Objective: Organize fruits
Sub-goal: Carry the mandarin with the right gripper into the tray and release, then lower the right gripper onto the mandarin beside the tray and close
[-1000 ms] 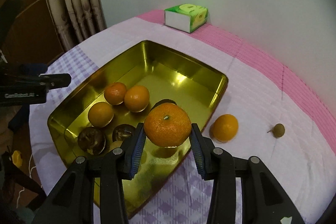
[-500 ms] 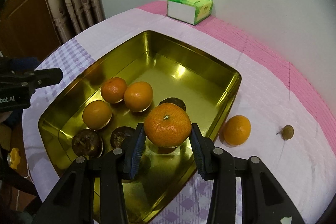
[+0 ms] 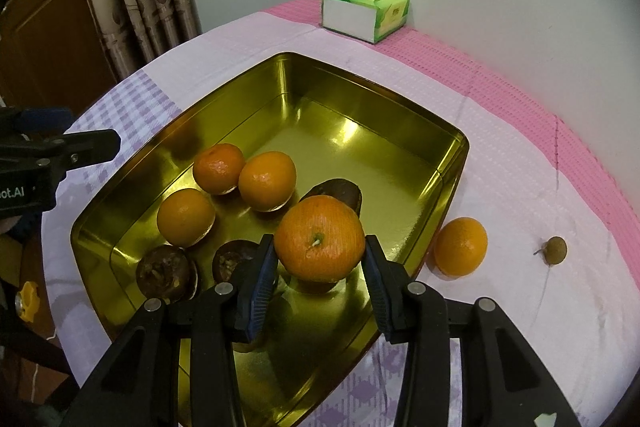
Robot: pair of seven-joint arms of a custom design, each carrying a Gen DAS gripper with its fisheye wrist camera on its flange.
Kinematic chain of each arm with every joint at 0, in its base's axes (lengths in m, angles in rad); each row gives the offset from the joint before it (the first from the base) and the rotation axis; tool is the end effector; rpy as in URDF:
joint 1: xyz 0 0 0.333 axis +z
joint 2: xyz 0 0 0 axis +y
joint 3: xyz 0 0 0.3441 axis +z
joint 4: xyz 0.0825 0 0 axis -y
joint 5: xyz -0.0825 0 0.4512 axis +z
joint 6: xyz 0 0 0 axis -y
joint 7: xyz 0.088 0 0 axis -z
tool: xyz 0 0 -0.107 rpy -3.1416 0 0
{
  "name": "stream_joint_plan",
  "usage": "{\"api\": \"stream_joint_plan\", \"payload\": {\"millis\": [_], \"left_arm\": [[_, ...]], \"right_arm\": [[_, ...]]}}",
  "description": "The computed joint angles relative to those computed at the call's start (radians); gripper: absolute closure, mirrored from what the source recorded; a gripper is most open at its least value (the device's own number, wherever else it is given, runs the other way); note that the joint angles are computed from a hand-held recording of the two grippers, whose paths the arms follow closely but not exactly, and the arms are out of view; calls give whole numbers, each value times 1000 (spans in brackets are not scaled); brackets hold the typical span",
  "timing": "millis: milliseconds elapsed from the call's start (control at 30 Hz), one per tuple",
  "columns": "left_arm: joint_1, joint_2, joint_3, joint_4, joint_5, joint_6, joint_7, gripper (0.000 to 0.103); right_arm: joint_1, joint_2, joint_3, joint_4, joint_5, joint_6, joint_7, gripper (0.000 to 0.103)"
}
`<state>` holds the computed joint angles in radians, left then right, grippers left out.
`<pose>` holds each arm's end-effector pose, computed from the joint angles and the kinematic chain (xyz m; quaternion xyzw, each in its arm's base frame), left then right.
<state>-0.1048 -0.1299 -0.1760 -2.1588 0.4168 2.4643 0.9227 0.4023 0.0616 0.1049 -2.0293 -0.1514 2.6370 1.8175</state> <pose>0.5790 -0.1706 0.4981 -0.7119 0.6481 -0.1437 0.2293 0.5814 0.3262 0.4730 -0.7937 0.5431 -0.1528 0.2272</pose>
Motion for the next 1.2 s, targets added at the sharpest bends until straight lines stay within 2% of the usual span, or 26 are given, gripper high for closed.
{"api": "stream_joint_plan", "payload": {"millis": [400, 567, 800, 1067, 1200], "left_arm": [[-2, 7, 0, 4, 0, -3, 0, 21], [-2, 8, 0, 5, 1, -4, 0, 21], [-2, 13, 1, 7, 3, -8, 6, 21], [-2, 24, 0, 16, 9, -23, 17, 21], [-3, 24, 1, 15, 8, -21, 18, 21]], "right_arm": [[-15, -52, 0, -47, 31, 67, 17, 63], [-51, -105, -1, -97, -14, 87, 67, 61], [-113, -149, -5, -155, -38, 62, 104, 61], [-128, -121, -7, -159, 17, 73, 37, 61], [-122, -90, -7, -137, -6, 75, 35, 60]]}}
